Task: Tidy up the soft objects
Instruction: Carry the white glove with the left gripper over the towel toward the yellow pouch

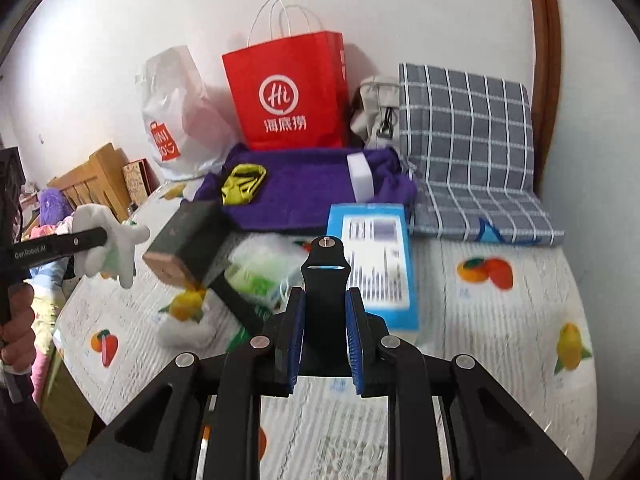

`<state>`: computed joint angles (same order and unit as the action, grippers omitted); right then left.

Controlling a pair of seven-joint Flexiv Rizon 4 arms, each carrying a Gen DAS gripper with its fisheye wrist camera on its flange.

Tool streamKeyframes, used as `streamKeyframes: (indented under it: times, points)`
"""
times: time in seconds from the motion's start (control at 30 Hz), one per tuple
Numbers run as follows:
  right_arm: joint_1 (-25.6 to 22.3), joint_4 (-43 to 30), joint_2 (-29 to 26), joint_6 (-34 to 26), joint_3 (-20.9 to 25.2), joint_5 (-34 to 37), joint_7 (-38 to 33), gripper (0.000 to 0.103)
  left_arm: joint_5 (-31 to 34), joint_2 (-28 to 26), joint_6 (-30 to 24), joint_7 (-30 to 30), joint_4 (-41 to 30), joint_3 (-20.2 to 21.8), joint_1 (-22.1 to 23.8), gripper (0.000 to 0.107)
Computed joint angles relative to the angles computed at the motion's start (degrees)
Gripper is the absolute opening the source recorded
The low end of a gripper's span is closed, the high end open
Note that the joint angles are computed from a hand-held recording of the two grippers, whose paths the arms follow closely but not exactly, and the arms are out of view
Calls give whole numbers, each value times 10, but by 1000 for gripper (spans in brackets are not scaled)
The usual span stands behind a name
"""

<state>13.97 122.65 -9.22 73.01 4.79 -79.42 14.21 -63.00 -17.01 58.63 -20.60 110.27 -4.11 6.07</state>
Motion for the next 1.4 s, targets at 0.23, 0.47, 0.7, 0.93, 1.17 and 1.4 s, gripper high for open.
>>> streamKeyframes:
  times: [0.23, 0.47, 0.7, 0.93, 1.17, 1.4]
  points:
    - [1, -41, -15, -5, -10, 15, -31, 20, 6, -13, 6, -14, -29, -8, -2, 23]
    - [-5, -82, -38, 20, -27, 15, -44, 21, 56, -38, 27, -63, -73, -16, -6, 23]
    - [-5, -128, -72, 41, -51, 21, -55, 21, 113, -69, 48, -109, -120, -27, -8, 23]
    - [-4, -178, -115, 72, -79, 31, -62, 21, 178, -110, 46, -169, -178, -38, -2, 23]
    - [9, -222, -146, 74, -107, 65, -94, 21, 221, -149, 24, -211, -247, -55, 2, 23]
    - [17, -266, -186, 83, -128, 119, -146, 20, 268, -197, 10, -254, -324, -57, -8, 23]
